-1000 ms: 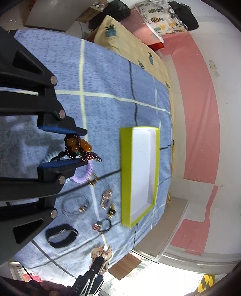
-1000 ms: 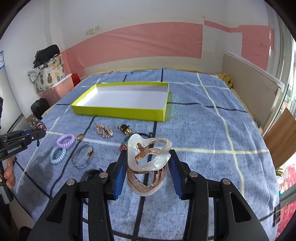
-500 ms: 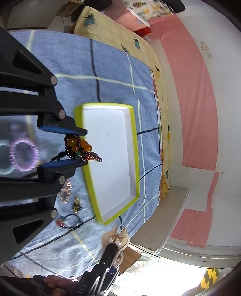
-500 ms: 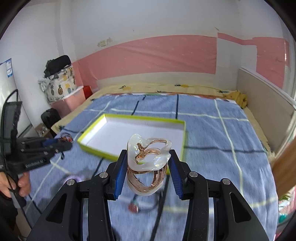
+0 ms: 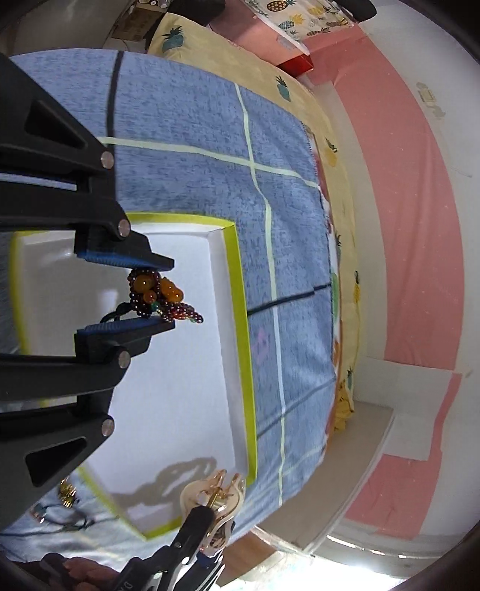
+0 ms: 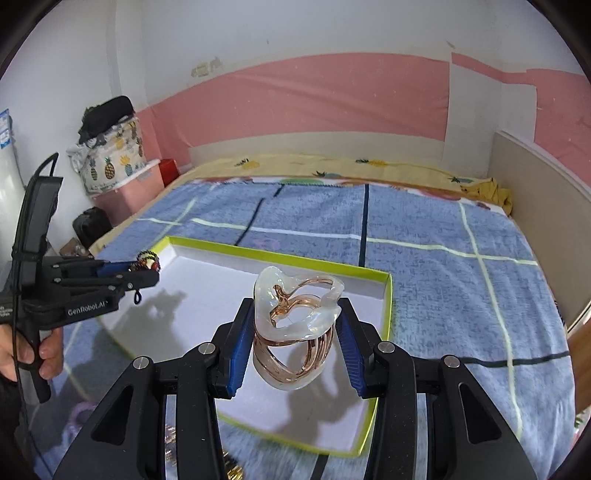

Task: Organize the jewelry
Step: 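Carry both items into the tray and open both tools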

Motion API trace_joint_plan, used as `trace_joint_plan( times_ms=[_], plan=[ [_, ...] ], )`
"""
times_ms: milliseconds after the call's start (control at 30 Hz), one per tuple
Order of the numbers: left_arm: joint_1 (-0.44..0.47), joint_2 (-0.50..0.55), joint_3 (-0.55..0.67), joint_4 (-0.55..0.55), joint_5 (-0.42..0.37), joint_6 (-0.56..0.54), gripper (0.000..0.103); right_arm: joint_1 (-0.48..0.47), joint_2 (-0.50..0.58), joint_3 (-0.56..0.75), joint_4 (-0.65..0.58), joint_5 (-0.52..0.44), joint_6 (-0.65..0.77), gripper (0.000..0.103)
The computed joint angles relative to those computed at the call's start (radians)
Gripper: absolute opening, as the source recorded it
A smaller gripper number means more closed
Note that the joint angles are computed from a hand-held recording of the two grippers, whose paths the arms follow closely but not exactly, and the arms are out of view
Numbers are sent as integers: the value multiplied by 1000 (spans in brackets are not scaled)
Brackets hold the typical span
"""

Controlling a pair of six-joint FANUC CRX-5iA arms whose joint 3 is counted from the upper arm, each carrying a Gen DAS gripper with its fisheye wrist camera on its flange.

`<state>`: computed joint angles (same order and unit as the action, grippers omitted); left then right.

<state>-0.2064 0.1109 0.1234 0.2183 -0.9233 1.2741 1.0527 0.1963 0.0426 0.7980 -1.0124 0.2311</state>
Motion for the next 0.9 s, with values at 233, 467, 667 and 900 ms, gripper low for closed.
trace_joint_plan(
  times_ms=[233, 467, 667, 900],
  plan=[
    [-11, 41, 39, -51, -7, 35, 26, -26, 35, 31, -46, -25, 23, 45],
    [-8, 54, 35, -40, 3, 30, 28, -30, 66, 75, -98, -75, 75, 45],
    [5, 36, 8, 14, 19, 1, 42, -14, 47, 66, -72, -78, 53, 51],
    [34, -42, -62, 88, 34, -52, 46, 45, -20, 17, -20, -85, -16, 58]
  ],
)
